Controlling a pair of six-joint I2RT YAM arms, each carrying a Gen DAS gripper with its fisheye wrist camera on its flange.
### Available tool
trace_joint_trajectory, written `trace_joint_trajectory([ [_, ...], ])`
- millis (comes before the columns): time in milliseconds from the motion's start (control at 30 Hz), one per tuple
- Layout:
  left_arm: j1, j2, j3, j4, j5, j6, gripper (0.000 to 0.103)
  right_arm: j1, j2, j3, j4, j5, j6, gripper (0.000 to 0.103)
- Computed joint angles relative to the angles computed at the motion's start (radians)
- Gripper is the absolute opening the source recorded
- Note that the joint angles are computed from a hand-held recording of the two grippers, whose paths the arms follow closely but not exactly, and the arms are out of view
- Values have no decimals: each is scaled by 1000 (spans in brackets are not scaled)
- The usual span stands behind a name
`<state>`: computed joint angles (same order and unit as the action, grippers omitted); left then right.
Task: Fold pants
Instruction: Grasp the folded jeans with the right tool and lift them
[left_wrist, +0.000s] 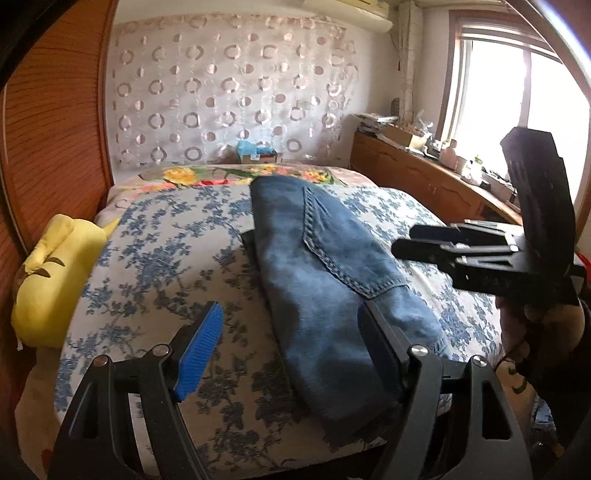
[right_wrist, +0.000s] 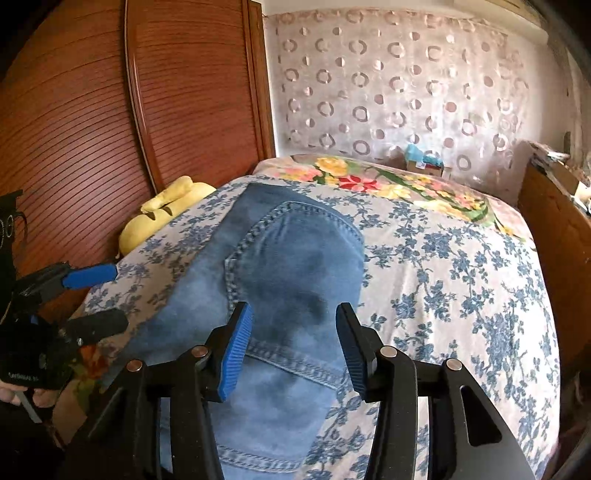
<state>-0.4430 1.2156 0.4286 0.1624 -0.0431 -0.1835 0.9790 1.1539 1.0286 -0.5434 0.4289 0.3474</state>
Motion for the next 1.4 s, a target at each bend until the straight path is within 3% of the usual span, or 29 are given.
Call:
trace_joint_trajectory([
  [267, -1, 151, 33, 63, 19, 15, 76, -80, 75, 69, 11, -47, -71, 57],
  [833, 114, 326, 97, 88, 148, 21, 76, -273, 392, 243, 51, -284, -170, 67],
  [933, 132, 345, 111, 85, 180, 20, 76, -298, 402, 225, 88, -328, -164, 78],
  [1167, 161, 382, 155, 77, 224, 30, 76, -400, 437, 230, 97, -560, -144, 79],
  [1333, 195, 409, 201, 58, 239, 36, 76, -404, 478, 288, 65, -644, -181, 55],
  [1400, 203, 418, 216, 50, 246, 33, 76, -409, 492, 323, 46, -675, -193, 37],
])
